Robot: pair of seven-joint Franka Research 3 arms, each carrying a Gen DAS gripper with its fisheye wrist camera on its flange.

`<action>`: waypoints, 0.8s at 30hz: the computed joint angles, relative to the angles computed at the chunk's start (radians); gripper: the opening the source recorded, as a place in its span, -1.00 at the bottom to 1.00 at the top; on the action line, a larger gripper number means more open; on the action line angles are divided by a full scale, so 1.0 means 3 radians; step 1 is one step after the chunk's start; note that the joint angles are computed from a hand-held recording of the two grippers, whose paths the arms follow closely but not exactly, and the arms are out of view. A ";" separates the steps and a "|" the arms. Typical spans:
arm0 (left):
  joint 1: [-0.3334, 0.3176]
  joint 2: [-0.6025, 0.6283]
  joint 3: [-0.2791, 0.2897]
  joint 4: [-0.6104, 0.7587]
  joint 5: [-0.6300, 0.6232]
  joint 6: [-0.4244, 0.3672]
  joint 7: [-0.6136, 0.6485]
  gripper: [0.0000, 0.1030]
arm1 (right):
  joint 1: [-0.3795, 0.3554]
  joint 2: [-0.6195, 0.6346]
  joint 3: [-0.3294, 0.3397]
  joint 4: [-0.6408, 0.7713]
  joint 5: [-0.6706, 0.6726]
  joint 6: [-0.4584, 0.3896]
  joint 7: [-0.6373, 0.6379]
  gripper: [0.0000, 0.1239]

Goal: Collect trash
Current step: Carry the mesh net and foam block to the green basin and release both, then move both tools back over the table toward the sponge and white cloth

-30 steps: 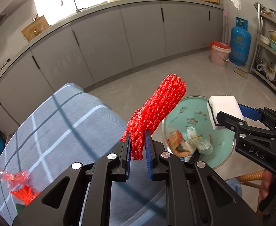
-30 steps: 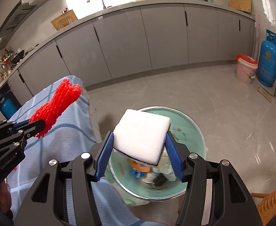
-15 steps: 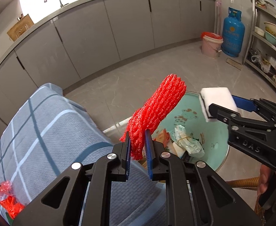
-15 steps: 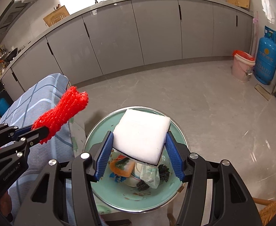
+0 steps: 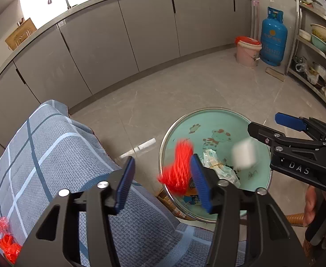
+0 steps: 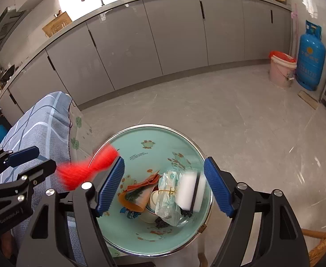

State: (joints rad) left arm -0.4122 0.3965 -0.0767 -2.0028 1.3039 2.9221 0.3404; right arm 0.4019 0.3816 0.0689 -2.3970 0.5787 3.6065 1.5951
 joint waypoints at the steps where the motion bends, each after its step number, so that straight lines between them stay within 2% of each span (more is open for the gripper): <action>1: 0.0001 0.0001 -0.0002 0.0001 -0.0004 0.0002 0.0008 0.05 | -0.0001 -0.0006 0.0004 -0.0015 0.0007 0.0017 0.0012 0.26; 7: 0.0001 -0.0047 0.0024 -0.0052 0.0055 0.0005 -0.0088 0.20 | -0.0009 -0.0042 0.0029 -0.0095 0.0036 0.0105 0.0082 0.38; 11: 0.0005 -0.0138 0.0030 -0.0118 0.0275 -0.0076 -0.0331 0.46 | 0.0084 -0.0050 -0.0015 -0.0101 0.0171 0.0104 0.0018 0.40; 16: 0.0117 -0.0269 -0.0054 -0.0217 0.0431 -0.0165 -0.0489 0.55 | 0.0138 -0.0074 -0.0013 -0.0125 0.0275 0.0129 -0.0027 0.43; 24: 0.0353 -0.0574 -0.0149 -0.0432 0.0581 -0.0197 -0.0768 0.57 | 0.0166 -0.0147 0.0060 -0.0219 0.0372 0.0232 0.0003 0.47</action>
State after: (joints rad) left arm -0.3062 0.2244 -0.1214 -2.1325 1.4782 2.8629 0.1101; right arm 0.4517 0.3376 0.0868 -2.4626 0.6903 3.6759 1.5961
